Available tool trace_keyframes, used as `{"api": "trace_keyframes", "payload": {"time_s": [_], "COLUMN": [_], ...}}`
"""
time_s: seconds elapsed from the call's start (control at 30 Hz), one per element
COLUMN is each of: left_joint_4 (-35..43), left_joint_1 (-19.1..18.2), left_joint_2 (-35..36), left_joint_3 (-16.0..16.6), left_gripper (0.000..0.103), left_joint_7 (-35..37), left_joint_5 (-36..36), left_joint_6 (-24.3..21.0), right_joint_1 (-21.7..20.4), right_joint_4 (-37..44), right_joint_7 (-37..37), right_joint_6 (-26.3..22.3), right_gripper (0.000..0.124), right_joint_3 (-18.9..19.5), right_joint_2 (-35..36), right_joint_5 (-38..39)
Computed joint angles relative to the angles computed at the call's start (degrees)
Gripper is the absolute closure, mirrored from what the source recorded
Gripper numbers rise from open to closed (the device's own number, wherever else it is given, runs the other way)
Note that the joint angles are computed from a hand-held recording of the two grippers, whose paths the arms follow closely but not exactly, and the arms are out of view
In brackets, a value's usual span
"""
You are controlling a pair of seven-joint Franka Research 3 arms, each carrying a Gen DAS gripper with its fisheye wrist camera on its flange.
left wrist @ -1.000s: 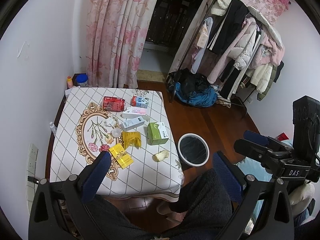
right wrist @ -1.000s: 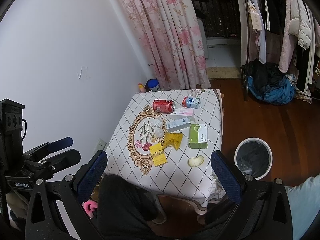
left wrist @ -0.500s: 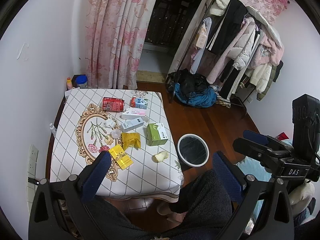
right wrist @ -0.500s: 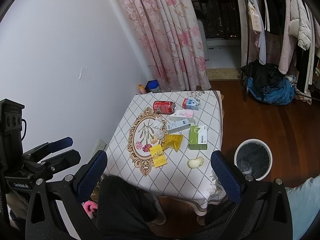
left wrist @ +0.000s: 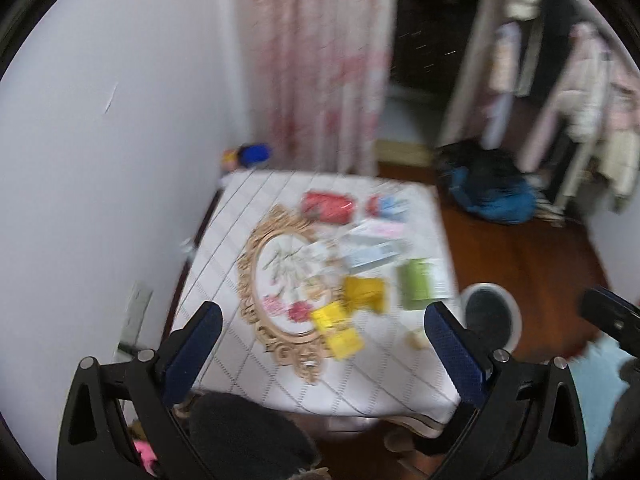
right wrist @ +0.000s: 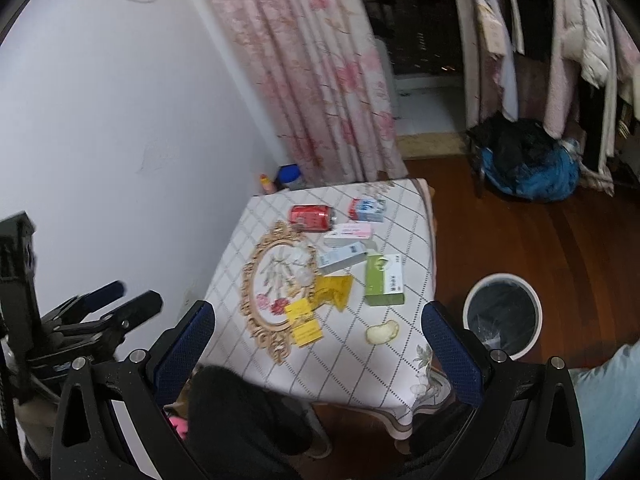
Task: Collect trash
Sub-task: 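Grasp the yellow cigarette pack with left tool while right tool grasps green medicine box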
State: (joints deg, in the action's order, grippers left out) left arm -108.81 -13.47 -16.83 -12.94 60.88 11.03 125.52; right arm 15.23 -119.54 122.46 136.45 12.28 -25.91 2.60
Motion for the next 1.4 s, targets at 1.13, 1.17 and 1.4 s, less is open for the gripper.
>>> {"api": "trace_keyframes", "payload": {"time_s": [1.13,1.17,1.4], "left_joint_4": [2.9,2.9,1.4], "left_joint_1": [1.5,1.5,0.1], "left_joint_2": [29.0,29.0,29.3], "left_joint_3": [-0.3,-0.3,-0.3], "left_gripper": [0.045,0.041,0.044], "left_joint_7": [-1.6,-1.5,-4.5], "left_joint_5": [-8.4,-8.7,-5.7], "left_joint_6": [-3.0,-2.9,0.5], "right_joint_1": [2.9,3.2,3.6], "right_joint_4": [22.2,22.0,23.7], "right_joint_7": [-14.3,-14.0,-10.5], "right_joint_6": [-16.1,-15.4,-14.6], "right_gripper": [0.043,0.042,0.042], "right_joint_3": [-9.5,-9.6,-10.1], "right_joint_2": [45.9,46.0,47.9], "right_joint_5": [7.3,6.9,6.5]}}
